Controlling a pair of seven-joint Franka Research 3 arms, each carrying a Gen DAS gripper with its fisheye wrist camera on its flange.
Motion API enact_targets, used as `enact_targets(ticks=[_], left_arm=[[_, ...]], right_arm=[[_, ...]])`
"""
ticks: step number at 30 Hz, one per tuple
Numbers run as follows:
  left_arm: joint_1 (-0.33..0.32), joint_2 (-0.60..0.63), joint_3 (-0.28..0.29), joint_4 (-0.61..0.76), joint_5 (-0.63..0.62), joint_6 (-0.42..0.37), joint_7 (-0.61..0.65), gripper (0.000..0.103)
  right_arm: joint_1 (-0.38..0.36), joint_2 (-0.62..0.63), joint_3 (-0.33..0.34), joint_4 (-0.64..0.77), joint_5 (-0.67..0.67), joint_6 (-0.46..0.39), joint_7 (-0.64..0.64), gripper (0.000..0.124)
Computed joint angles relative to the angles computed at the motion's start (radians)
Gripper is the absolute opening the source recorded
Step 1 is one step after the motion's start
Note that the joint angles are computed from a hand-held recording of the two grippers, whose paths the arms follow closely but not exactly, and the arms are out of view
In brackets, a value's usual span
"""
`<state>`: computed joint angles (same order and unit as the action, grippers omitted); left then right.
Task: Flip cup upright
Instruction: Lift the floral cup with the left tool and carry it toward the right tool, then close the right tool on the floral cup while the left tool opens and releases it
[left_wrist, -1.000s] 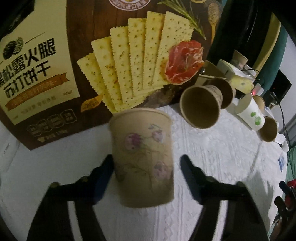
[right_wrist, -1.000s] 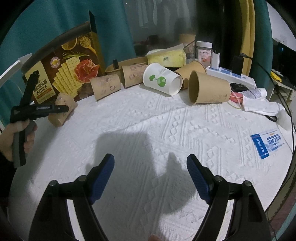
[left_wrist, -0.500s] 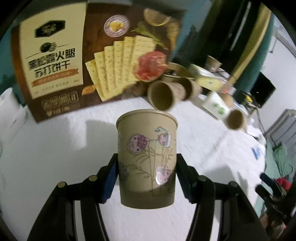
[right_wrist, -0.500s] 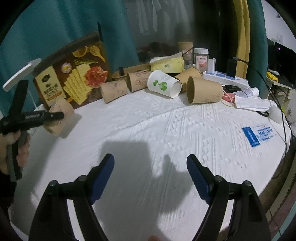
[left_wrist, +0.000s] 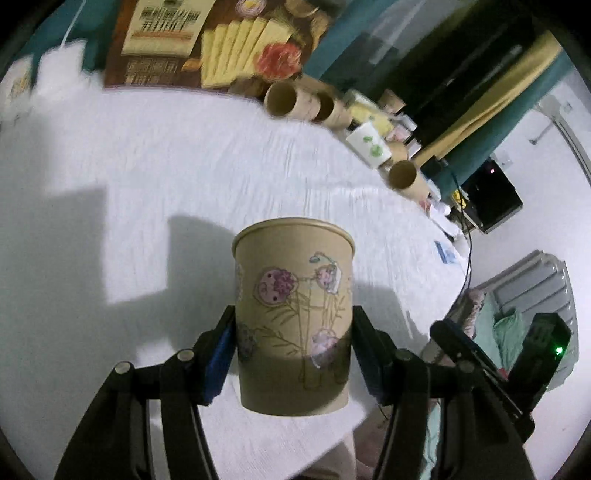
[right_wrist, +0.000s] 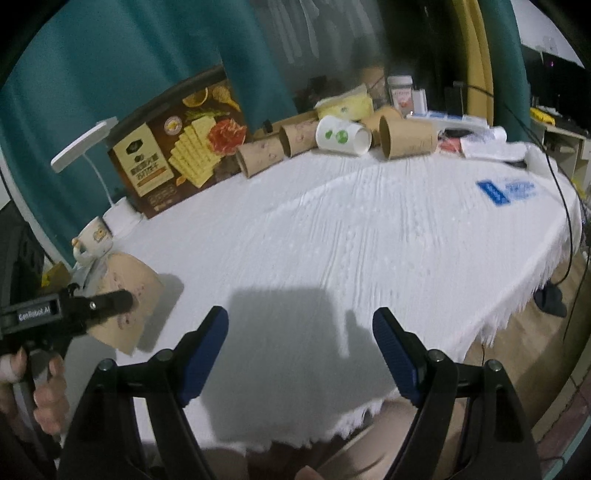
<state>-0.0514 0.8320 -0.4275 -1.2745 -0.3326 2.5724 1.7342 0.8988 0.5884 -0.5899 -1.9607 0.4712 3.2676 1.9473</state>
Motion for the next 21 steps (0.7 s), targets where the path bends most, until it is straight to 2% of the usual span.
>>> enact_targets(ticks=[3,9,15,21], left_arm=[[0.001,-0.007,0.001,-0.032,-0.013,-0.003,-0.029,0.060],[-0.001,-0.007,-0.004,-0.054,0.000,0.027,-0.027,0.060],[0.012,0.009,-0.017,-0.027,-0.007,-0.011,-0.013,0.063],[0.021,0.013,-0.032,-0.028,-0.035,-0.030,0.020,0.080]], right_arm=[[-0.004,-0.016,0.020,-0.025,0.004,0.010,-0.007,0.079],[0.014,-0.022,0.008,-0.031,0.010,0.003,-0.021,0.079],[0.025,-0.019,-0.007,-0.027,0.000,-0.011,-0.009,0.079],[0.056,-0.005,-0.049,-0.017,-0.037,-0.040,0.025,0.079]])
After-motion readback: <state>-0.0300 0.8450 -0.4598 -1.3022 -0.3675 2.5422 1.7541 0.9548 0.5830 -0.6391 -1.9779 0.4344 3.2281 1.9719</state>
